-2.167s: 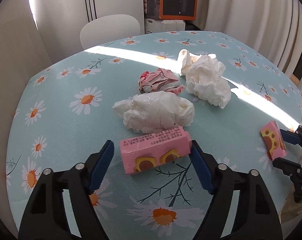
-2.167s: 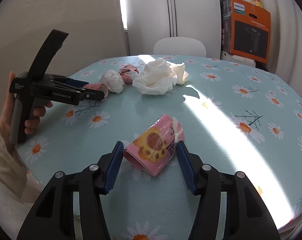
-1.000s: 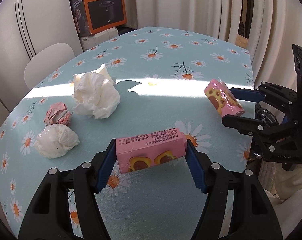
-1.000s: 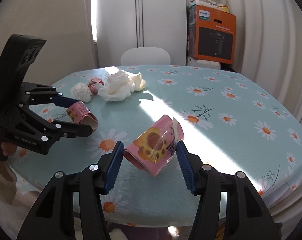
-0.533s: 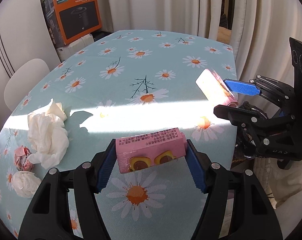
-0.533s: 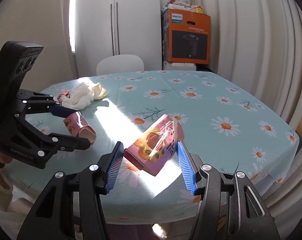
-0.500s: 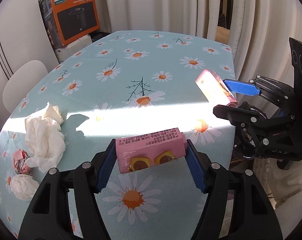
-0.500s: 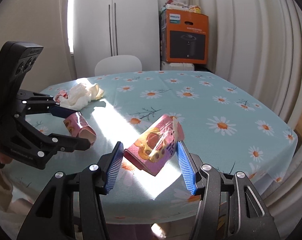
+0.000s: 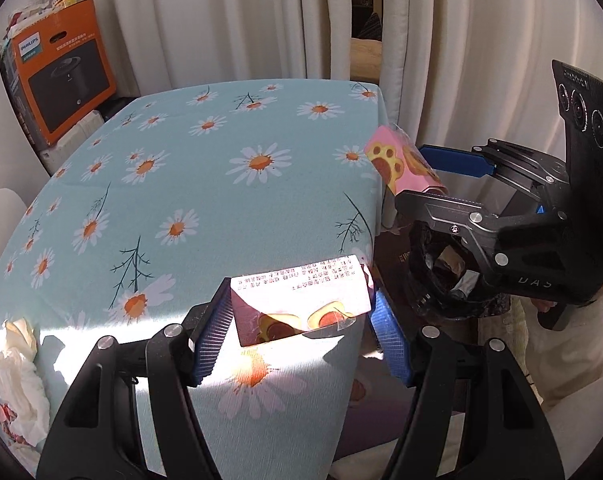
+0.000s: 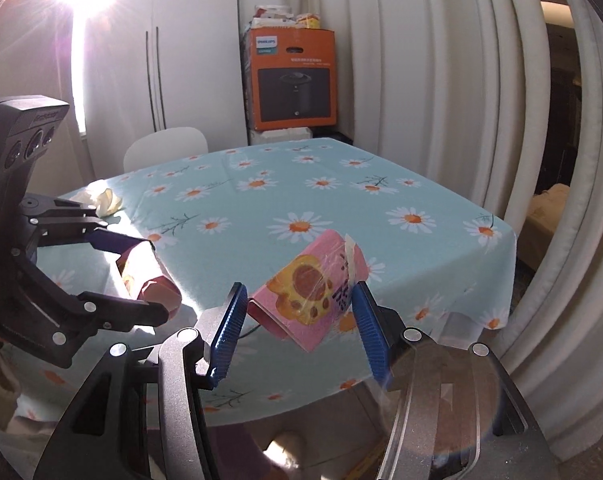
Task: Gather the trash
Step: 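Carry both pink packets over the black trash bin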
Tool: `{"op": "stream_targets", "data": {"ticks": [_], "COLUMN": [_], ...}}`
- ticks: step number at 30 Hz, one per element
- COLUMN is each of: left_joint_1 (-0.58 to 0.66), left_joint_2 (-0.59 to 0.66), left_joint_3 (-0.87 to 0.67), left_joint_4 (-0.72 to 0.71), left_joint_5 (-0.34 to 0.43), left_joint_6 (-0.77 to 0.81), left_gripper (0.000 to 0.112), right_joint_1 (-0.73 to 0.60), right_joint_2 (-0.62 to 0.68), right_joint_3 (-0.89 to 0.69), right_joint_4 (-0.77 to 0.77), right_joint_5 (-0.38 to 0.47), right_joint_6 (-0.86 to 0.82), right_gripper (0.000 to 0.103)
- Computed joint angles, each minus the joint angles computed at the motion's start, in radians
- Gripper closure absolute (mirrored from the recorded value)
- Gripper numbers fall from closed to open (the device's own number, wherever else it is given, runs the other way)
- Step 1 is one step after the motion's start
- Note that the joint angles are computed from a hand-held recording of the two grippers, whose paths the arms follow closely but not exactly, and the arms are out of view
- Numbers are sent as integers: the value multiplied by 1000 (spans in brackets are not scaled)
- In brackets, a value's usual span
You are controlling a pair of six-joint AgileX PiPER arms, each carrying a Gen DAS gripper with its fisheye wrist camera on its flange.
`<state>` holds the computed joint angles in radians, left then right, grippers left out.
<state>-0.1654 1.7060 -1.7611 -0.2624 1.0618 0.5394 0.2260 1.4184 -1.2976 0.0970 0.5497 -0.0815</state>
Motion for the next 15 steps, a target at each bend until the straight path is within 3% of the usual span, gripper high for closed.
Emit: {"op": "stream_targets", "data": {"ticks": [6, 15], "left_joint_1": [-140, -295], "left_joint_2": [86, 277], "left_joint_3": [-102, -346], "left_joint_4": [91, 99], "left_joint_5": [11, 117], "left_joint_6": [-54, -77], "left_gripper": [46, 46], "right_joint_1": [-159, -450], "right_joint_2": [-92, -180], "right_joint_3": [97, 207], "right_joint_4": [72, 221], "right_joint_5": [0, 35], "right_joint_6": [-89, -294], "right_gripper": [52, 52]}}
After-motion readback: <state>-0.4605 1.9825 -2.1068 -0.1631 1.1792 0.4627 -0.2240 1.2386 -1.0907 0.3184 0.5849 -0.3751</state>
